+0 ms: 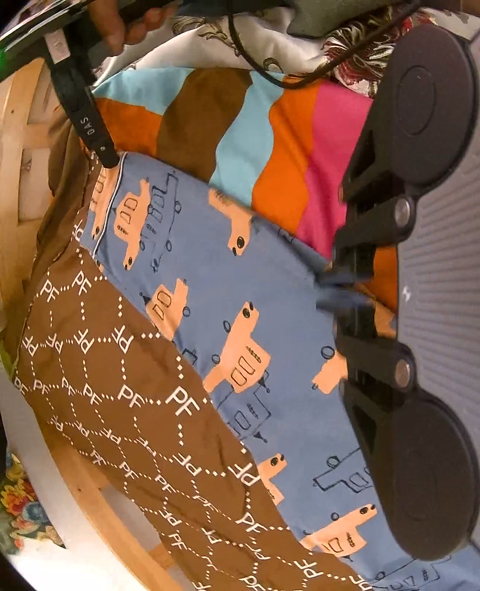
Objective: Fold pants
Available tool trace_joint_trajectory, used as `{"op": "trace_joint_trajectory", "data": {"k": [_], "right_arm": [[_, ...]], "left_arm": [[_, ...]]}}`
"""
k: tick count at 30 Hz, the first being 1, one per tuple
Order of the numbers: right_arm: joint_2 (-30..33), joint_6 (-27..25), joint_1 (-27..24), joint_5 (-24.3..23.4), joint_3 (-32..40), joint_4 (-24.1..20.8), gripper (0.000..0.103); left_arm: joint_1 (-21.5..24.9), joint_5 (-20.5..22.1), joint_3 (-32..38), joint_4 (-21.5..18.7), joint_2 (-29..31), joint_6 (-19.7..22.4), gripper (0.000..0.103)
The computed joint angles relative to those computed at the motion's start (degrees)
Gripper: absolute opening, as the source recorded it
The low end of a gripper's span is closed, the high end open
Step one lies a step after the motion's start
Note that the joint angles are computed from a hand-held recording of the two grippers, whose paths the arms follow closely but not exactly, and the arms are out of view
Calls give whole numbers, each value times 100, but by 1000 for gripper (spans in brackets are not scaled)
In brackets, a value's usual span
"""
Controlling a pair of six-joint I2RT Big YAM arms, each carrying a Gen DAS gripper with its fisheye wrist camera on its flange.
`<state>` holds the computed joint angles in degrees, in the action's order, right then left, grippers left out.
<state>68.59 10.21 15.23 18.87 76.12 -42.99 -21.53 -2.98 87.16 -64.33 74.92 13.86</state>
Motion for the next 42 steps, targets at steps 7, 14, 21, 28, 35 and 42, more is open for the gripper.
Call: {"op": "trace_joint_trajectory", "data": {"k": [7, 14, 21, 28, 35, 42], "right_arm": [[-62, -980, 110, -559, -272, 1159, 57], [911, -2067, 272, -913, 406, 464, 53], [685, -1733, 59, -1315, 80, 998, 62], [599, -2100, 354, -1684, -224, 1644, 77], [658, -1906, 239, -2124, -278, 1377, 77], [643, -1898, 211, -1438, -379, 1576, 76]], "left_arm": [[555, -432, -128, 216, -388, -298, 48], [1820, -1206, -386, -153, -315, -942, 49], [2477, -1018, -518, -143, -977, -248, 50], [2127, -990, 389, 533, 69, 518, 56], [2231, -367, 2032, -1044, 1576, 565, 6], [1828, -2458, 1219, 220, 1322, 668, 4]]}}
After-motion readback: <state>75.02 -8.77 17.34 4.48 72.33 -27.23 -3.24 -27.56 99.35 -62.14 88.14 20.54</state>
